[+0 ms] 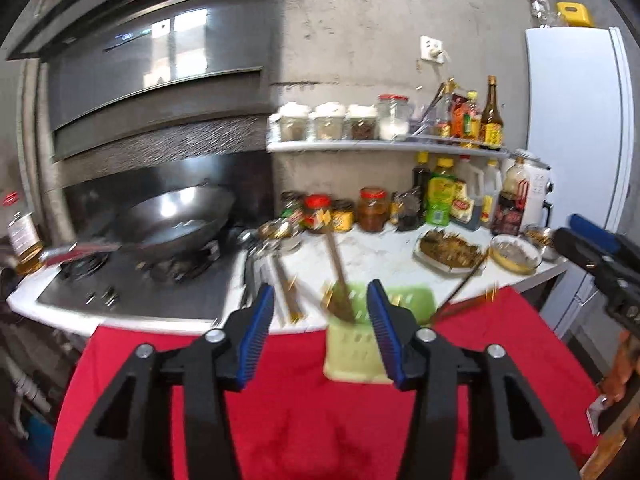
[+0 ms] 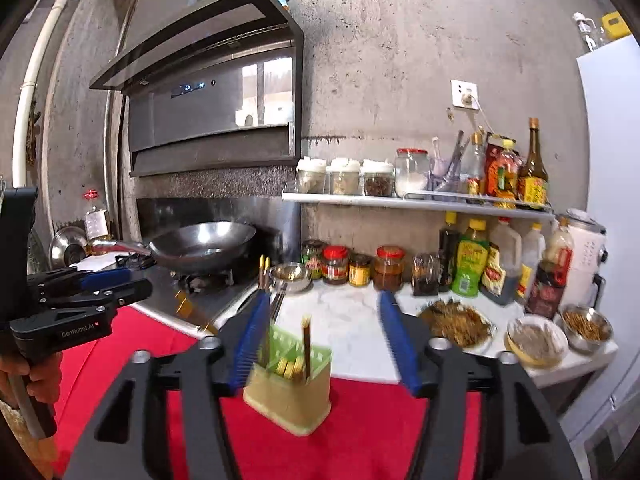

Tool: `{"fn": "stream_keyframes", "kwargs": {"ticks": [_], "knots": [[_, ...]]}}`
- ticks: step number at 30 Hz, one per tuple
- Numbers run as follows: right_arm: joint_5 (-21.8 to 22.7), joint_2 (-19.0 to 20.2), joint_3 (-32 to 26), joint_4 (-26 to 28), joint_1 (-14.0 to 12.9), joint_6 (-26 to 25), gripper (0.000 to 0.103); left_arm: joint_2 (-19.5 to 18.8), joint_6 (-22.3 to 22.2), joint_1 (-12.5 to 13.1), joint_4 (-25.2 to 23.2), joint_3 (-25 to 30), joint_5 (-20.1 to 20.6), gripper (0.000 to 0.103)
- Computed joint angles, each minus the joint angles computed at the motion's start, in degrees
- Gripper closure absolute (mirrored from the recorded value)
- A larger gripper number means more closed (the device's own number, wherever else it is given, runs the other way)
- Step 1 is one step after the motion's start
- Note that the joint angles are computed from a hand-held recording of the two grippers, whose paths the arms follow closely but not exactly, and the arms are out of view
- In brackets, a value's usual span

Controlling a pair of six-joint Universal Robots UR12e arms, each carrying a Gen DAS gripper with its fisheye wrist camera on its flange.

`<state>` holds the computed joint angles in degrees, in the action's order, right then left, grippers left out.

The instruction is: Organize utensils

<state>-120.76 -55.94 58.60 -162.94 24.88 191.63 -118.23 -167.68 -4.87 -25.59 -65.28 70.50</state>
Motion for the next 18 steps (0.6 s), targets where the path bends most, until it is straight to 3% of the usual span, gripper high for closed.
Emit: {"fn": "stream_keyframes", "kwargs": {"ticks": [5, 10, 14, 18], "knots": [[-1.3, -3.6, 6.9, 2.0, 2.4, 5.0, 0.017, 5.5, 0.5, 0.9, 2.0, -10.1, 4.2, 0.04], [-1.5, -5.9, 11.9, 4.9, 4.3, 10.5, 0.015, 9.6, 1.0, 2.0, 2.4, -17.4, 5.1, 0.027], [-2.8, -6.8, 13.5, 7.8, 5.7, 12.6, 0.011, 12.1, 0.8, 2.9, 3.5, -21.9, 4.6, 0.006], [-4.6, -7.8, 14.7, 11.9, 7.1, 14.1, 0.006, 14.3, 1.8, 3.3, 3.4, -25.3, 5.1, 0.006]]}}
